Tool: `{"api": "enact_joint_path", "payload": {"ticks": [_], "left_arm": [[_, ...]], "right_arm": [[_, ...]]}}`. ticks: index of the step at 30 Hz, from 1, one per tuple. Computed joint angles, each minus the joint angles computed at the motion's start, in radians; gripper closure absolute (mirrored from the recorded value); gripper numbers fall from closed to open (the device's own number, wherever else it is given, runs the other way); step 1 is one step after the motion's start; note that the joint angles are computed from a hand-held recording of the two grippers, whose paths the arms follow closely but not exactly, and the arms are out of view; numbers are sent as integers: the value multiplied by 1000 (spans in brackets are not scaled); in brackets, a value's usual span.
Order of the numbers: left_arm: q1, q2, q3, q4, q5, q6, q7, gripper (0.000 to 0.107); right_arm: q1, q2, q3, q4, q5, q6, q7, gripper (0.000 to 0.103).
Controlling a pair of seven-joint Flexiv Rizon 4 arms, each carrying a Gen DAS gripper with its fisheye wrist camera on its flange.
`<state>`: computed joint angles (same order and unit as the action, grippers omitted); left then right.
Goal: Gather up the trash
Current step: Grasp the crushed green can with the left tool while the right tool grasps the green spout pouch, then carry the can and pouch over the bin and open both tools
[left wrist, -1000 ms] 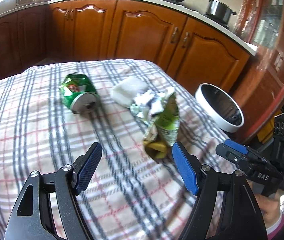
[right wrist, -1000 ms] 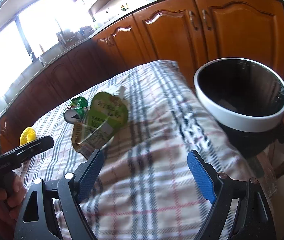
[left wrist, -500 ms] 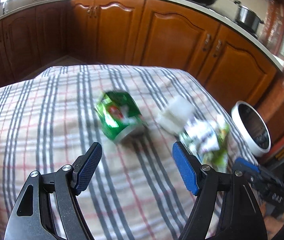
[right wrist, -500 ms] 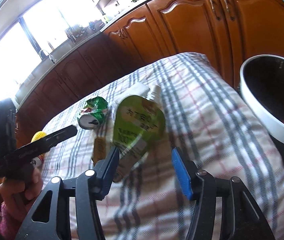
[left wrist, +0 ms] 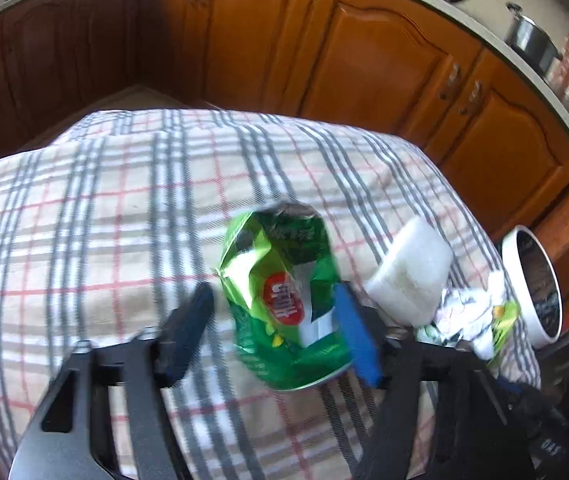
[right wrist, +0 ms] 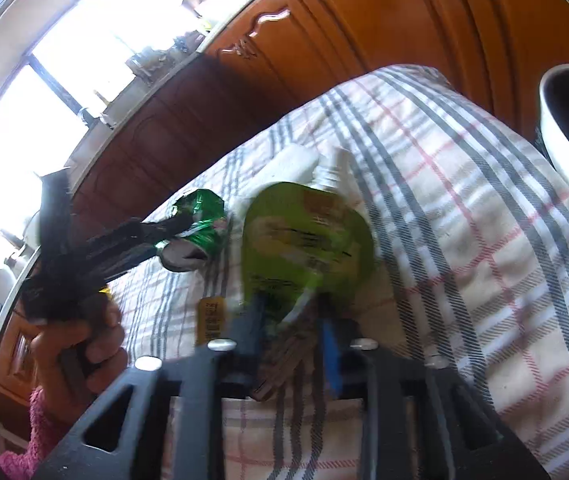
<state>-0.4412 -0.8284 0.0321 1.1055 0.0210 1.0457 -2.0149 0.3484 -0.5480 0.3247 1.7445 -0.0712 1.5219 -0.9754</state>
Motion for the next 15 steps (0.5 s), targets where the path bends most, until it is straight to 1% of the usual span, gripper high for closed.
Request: {"api": "enact_joint_path", "payload": {"ticks": [1, 2, 3, 5, 6, 9, 15], "left_arm": [[1, -3, -11, 1, 0, 8, 15, 59], [-9, -5, 1, -5, 12, 8, 14, 64], [-22, -2, 14, -7, 29, 14, 14, 73], [-31, 8, 18, -2, 45, 26, 19, 78], [-31, 13, 14, 3, 46, 29, 25, 81], [-41, 33, 10, 30, 56, 50, 39, 81], [-73, 105, 12, 135, 78, 129, 30, 81]], "right_arm": [[15, 11, -21, 9, -9, 0, 6, 88], [22, 16, -32, 13, -15, 2, 7, 90], [20, 20, -31, 18, -19, 5, 3, 92], [10, 33, -22, 31, -19, 7, -6, 94], [17, 43, -32, 42, -23, 12, -4, 96], [33, 77, -60, 82, -36, 29, 5, 100], [95, 158, -155, 174, -96, 60, 56, 100]]}}
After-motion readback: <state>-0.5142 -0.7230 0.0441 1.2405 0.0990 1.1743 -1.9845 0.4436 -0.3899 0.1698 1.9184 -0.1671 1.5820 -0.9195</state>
